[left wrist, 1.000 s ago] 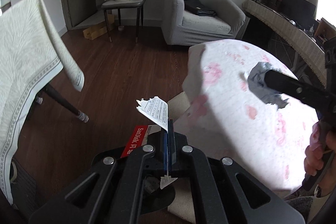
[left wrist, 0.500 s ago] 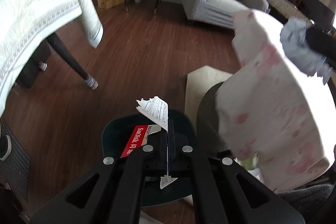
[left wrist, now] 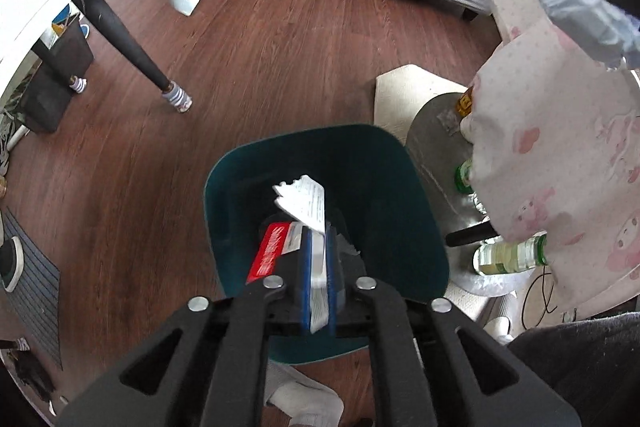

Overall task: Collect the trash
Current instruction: 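Carry the paper ball and SanDisk insert over the green bin with both tools, then open both tools over the bin, dropping the SanDisk insert and paper ball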

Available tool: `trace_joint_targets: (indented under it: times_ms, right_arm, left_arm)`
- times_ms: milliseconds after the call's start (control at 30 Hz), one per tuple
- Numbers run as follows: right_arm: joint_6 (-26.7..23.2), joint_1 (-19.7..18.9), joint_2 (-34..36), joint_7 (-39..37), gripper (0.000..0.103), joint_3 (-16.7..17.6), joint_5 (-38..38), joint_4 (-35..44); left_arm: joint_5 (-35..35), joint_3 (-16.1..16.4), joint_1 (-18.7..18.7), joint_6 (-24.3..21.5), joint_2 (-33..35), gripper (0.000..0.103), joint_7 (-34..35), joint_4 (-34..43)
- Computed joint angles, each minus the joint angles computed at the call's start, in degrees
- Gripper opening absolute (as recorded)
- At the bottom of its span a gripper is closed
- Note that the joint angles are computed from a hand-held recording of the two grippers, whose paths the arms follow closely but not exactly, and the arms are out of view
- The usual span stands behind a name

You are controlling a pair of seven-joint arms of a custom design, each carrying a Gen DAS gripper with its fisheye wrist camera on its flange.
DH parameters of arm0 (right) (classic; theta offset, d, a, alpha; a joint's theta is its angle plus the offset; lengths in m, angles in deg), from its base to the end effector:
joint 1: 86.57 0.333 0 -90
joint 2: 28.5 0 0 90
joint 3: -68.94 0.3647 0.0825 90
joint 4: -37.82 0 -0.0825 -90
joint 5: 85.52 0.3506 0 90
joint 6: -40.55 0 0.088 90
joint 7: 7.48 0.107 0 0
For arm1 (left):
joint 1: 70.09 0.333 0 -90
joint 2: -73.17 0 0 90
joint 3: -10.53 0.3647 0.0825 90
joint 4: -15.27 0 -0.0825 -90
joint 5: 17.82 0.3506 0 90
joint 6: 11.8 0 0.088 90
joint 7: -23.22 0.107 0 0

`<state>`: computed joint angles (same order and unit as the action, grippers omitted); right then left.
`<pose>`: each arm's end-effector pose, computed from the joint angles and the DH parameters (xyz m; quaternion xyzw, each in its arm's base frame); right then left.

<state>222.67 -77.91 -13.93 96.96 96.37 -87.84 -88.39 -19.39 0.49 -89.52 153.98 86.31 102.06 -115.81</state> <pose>0.4873 0.3348 0.4396 -0.7641 0.5289 -0.0815 0.3602 0.4869 -0.2688 0.3678 -0.5897 0.7849 -0.1816 0.0561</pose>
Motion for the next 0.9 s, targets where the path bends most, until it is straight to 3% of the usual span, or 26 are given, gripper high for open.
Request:
trace_joint_targets:
  times_ms: [100,167,267,500,533,600,667,867,900]
  right_arm:
    - [-1.19,1.74,1.20,0.32,0.046,-1.55,-0.36,1.22]
    - [-2.06,3.56,1.92,0.66,0.046,-3.22,-0.80,2.06]
    - [-3.20,5.13,2.90,0.66,0.046,-4.57,-0.99,3.06]
    - [-5.92,8.49,5.00,0.86,0.046,-7.55,-1.25,5.33]
    - [-6.59,8.81,5.51,0.81,0.046,-7.83,-1.25,5.78]
    - [-7.76,9.66,6.50,0.90,0.046,-8.58,-1.26,6.76]
    - [-8.91,10.78,7.42,1.15,0.046,-9.66,-1.57,7.63]
    - [-11.92,12.21,9.93,1.40,0.046,-11.05,-1.60,9.55]
    - [-12.41,12.22,10.23,1.26,0.047,-10.99,-1.49,9.75]
  left_arm:
    - [-0.79,-0.03,0.59,-0.15,-0.63,0.015,0.04,-0.49]
    - [-1.47,-0.17,1.16,0.50,-1.09,0.029,0.32,-0.98]
    - [-1.20,0.37,1.32,1.55,-1.63,0.038,-0.01,-1.48]
    - [5.18,3.43,-0.55,6.95,-4.29,0.058,-5.09,-3.86]
    - [5.28,3.26,-0.23,8.22,-4.69,0.064,-5.17,-4.40]
    - [1.32,0.26,2.36,10.65,-5.36,0.067,-2.05,-5.21]
    - [-0.96,-0.51,2.94,12.06,-6.00,0.070,-0.69,-5.52]
    - [6.20,6.81,-2.77,16.55,-8.44,0.072,-7.78,-6.55]
    - [10.32,9.99,-5.23,17.16,-8.86,0.072,-11.34,-6.50]
